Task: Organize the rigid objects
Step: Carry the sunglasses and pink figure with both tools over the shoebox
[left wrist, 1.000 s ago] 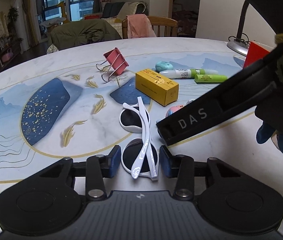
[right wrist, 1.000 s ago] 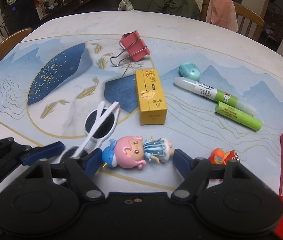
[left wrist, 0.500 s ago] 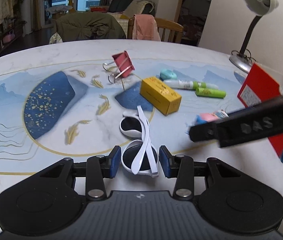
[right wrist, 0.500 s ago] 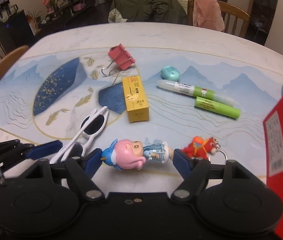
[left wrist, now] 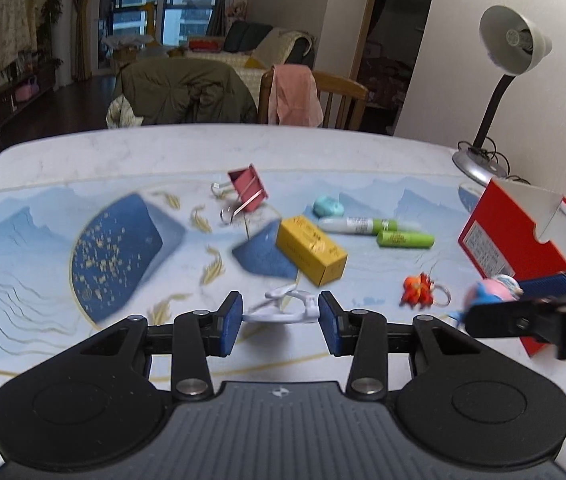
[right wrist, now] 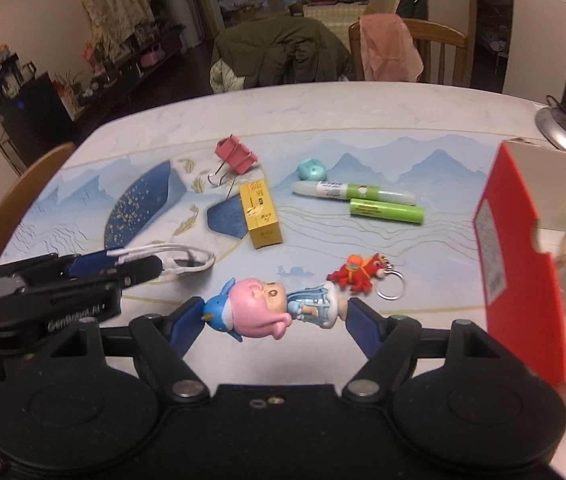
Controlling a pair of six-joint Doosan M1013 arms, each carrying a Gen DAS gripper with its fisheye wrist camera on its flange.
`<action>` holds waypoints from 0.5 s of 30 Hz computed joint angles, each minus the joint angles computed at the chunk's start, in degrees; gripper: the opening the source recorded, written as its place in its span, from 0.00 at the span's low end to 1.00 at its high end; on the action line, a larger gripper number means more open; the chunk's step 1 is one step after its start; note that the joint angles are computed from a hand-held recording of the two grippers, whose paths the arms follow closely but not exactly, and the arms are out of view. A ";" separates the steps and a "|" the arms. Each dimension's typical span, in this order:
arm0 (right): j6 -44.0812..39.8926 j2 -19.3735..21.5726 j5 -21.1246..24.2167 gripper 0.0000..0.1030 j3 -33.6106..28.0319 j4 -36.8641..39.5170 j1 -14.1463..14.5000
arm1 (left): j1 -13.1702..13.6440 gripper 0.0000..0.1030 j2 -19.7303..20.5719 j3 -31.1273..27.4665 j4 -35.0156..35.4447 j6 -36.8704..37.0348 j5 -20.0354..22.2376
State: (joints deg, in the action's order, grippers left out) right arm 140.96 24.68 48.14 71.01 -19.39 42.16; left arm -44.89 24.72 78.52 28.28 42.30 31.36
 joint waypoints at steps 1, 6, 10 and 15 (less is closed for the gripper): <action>0.58 -0.59 -0.39 0.74 0.64 -0.52 0.04 | -0.16 0.39 0.04 -0.27 0.90 -0.51 0.19; 3.57 -3.25 -1.69 0.74 3.43 -3.40 0.18 | -0.83 0.39 0.10 -1.44 4.10 -2.30 0.50; 6.71 -5.41 -2.56 0.74 5.99 -6.36 0.10 | -1.47 0.39 -0.03 -2.74 4.11 -2.58 0.52; 9.88 -7.93 -3.19 0.74 9.19 -9.49 -0.57 | -2.42 0.39 0.16 -5.12 0.83 -0.25 0.03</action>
State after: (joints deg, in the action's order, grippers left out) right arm 150.85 16.75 44.96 80.20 -28.88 41.59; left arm -47.31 24.89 73.40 29.12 42.05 31.39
